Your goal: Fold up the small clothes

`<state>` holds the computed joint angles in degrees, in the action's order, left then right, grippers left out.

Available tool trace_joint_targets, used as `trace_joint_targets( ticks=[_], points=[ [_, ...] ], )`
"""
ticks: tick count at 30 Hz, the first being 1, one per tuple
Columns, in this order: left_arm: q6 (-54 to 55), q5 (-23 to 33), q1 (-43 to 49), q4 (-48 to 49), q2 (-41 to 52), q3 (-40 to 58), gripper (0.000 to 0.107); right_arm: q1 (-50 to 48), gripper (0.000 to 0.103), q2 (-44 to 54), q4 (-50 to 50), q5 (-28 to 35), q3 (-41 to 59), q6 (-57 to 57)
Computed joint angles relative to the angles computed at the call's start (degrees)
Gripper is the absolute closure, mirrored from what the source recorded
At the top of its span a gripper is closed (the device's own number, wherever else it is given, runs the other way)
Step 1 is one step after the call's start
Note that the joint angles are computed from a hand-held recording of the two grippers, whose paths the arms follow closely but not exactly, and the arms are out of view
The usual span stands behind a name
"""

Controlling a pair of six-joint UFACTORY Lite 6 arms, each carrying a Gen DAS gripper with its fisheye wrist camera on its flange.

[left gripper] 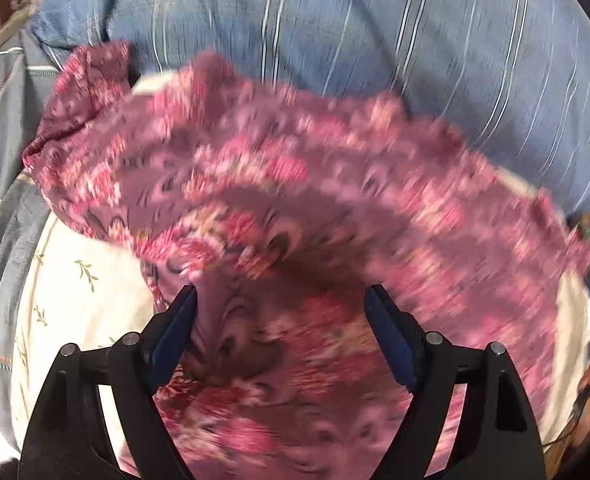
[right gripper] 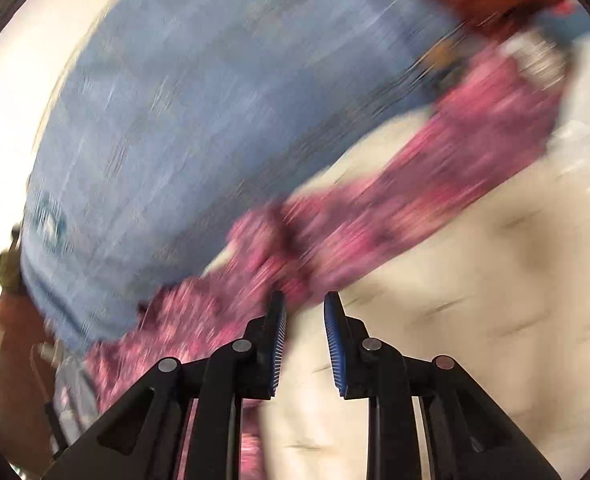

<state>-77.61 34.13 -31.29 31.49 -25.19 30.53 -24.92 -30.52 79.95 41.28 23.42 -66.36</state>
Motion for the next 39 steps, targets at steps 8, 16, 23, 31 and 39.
trace_joint_targets(
  ticks=[8, 16, 23, 31, 39],
  points=[
    [-25.37, 1.77, -3.52, 14.03, 12.18, 5.03, 0.023, -20.14, 0.06, 16.2, -3.76, 3.73, 17.63, 6.65],
    [-36.39, 17.76, -15.33, 20.81, 19.93, 10.4, 0.023, -0.1, 0.046, 27.68, -27.19, -15.36, 32.49, 38.56],
    [-44.53, 45.22, -34.31, 28.86, 23.2, 19.14, 0.022, -1.73, 0.094, 30.32, -23.56, -19.18, 30.78, 33.41],
    [-38.63, 19.28, -20.91, 25.16, 16.82, 12.09, 0.022, -30.35, 0.095, 12.28, -7.02, 4.79, 22.14, 4.51],
    [-36.35, 10.25, -16.32, 22.88, 14.69, 9.26, 0.022, -34.75, 0.095, 16.34, -8.59, 7.66, 30.96, 5.43]
  ],
)
